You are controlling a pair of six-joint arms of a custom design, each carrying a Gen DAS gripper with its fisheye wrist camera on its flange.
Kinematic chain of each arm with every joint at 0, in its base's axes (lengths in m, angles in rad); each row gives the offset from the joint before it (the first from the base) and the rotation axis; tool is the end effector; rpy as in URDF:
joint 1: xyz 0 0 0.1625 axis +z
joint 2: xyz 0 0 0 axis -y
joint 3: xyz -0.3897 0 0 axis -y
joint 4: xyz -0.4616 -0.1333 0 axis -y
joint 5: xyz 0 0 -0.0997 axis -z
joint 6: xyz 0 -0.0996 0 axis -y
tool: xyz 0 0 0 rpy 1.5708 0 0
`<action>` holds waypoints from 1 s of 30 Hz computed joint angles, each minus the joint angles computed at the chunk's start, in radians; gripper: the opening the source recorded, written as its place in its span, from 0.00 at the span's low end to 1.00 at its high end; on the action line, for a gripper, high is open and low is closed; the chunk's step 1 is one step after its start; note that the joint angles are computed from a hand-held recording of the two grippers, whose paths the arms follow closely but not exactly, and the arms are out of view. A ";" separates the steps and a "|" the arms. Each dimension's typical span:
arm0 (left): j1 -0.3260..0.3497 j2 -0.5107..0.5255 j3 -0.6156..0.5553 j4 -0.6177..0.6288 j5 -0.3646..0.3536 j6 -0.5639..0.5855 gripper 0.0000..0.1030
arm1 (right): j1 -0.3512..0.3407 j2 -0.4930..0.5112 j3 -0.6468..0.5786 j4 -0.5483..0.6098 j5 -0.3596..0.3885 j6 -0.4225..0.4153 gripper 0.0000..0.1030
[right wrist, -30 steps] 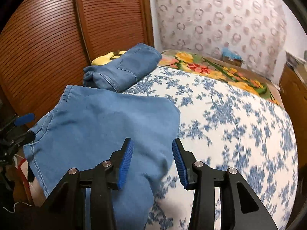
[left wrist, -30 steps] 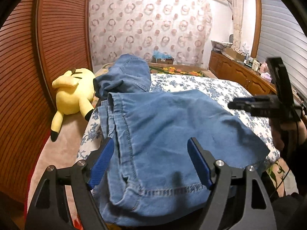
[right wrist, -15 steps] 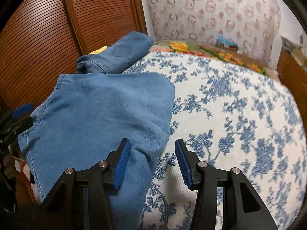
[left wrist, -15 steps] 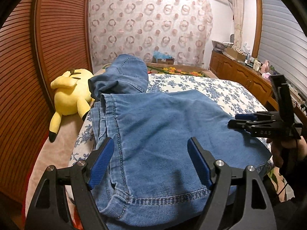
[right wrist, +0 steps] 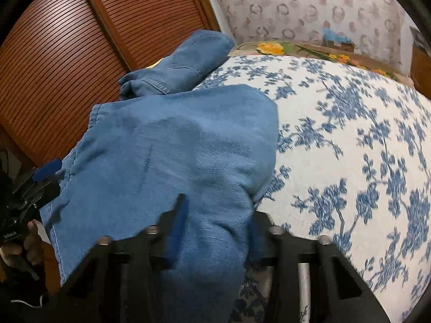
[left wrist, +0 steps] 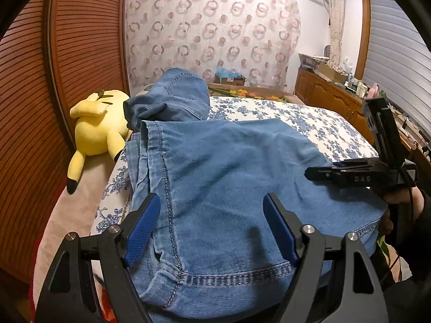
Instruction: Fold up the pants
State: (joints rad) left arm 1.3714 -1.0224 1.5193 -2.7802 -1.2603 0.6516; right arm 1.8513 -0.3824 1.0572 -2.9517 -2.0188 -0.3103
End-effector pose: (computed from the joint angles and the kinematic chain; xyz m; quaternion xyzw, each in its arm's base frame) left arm 0.0126 -0.7640 0.2684 0.3331 0.8656 -0.3033 0.2185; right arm 0.3236 -0.7977 0.0159 0.1929 -0.8976 0.3340 0.2134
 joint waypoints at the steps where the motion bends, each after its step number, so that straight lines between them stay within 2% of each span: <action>1: -0.001 -0.002 0.002 0.000 -0.003 0.001 0.77 | -0.002 0.000 -0.002 -0.007 0.009 -0.015 0.12; 4: -0.006 -0.004 0.005 -0.006 -0.006 0.007 0.77 | 0.000 -0.008 0.006 -0.056 0.047 -0.051 0.07; 8: -0.020 0.001 -0.001 -0.013 -0.011 0.016 0.77 | 0.022 -0.011 0.014 -0.166 0.020 -0.135 0.06; 11: -0.034 0.002 -0.005 -0.015 -0.025 0.017 0.77 | 0.026 -0.034 0.037 -0.210 0.010 -0.166 0.06; 18: -0.067 0.017 -0.018 0.008 -0.080 0.018 0.77 | 0.003 -0.119 0.133 -0.312 -0.094 -0.198 0.06; 23: -0.088 0.057 -0.045 0.036 -0.107 -0.004 0.77 | -0.039 -0.225 0.270 -0.416 -0.179 -0.171 0.06; 26: -0.105 0.081 -0.059 0.063 -0.120 -0.013 0.77 | -0.057 -0.265 0.335 -0.507 -0.246 -0.208 0.06; 30: -0.133 0.102 -0.057 0.083 -0.143 0.004 0.77 | -0.091 -0.321 0.421 -0.558 -0.247 -0.195 0.06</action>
State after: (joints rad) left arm 1.2382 -0.9207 1.4626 -2.6972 -1.4029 0.6551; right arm 1.7602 -0.7029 1.4782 -3.5098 -2.2657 -0.5055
